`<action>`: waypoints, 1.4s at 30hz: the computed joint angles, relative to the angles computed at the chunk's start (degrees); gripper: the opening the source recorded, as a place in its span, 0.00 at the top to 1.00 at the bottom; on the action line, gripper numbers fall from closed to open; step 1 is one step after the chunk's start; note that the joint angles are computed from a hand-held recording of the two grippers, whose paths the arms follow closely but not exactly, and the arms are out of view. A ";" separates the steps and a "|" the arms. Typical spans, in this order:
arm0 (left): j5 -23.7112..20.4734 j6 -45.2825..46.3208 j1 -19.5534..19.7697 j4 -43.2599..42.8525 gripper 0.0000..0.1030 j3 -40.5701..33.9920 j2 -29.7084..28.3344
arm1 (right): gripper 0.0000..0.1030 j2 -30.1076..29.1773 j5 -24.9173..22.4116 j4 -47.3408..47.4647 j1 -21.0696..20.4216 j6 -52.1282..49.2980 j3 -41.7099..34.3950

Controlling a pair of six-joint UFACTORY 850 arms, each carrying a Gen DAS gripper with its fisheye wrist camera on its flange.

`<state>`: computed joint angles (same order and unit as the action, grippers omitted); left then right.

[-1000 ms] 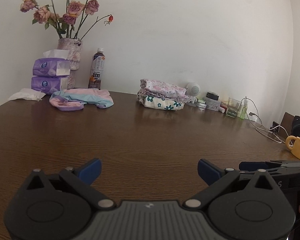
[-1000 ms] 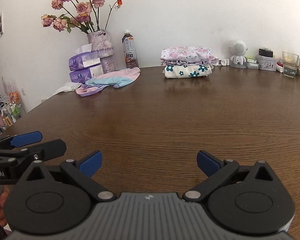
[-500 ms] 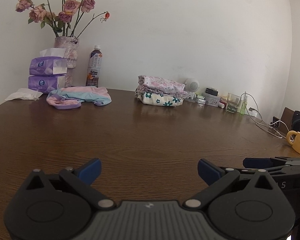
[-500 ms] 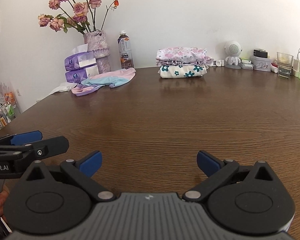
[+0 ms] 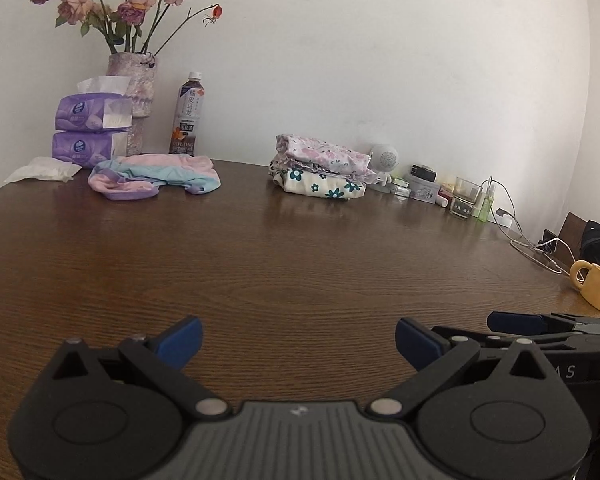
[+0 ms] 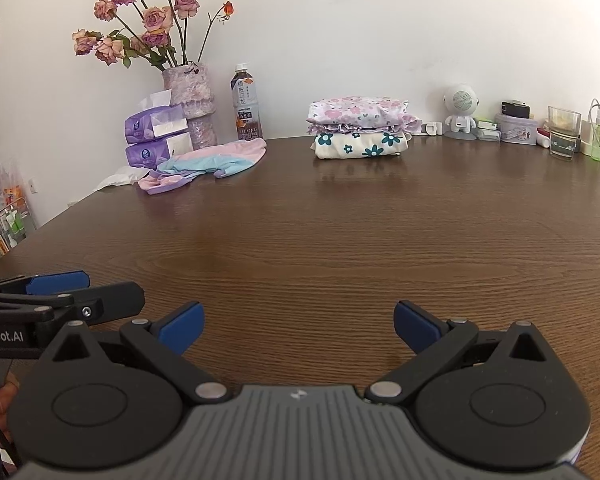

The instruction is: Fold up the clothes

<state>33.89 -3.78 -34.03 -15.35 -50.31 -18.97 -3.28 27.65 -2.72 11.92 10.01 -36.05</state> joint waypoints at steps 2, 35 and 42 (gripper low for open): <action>-0.19 0.05 0.01 -0.02 0.00 -0.08 0.00 | 0.00 0.02 0.01 0.20 0.00 -0.20 0.04; -1.12 0.40 -0.09 -0.23 0.00 -0.44 -0.08 | 0.00 0.03 0.36 0.19 -0.28 0.03 0.19; -1.23 0.43 -0.15 -0.29 0.00 -0.48 -0.07 | 0.00 0.01 0.33 -0.14 -0.39 0.37 0.15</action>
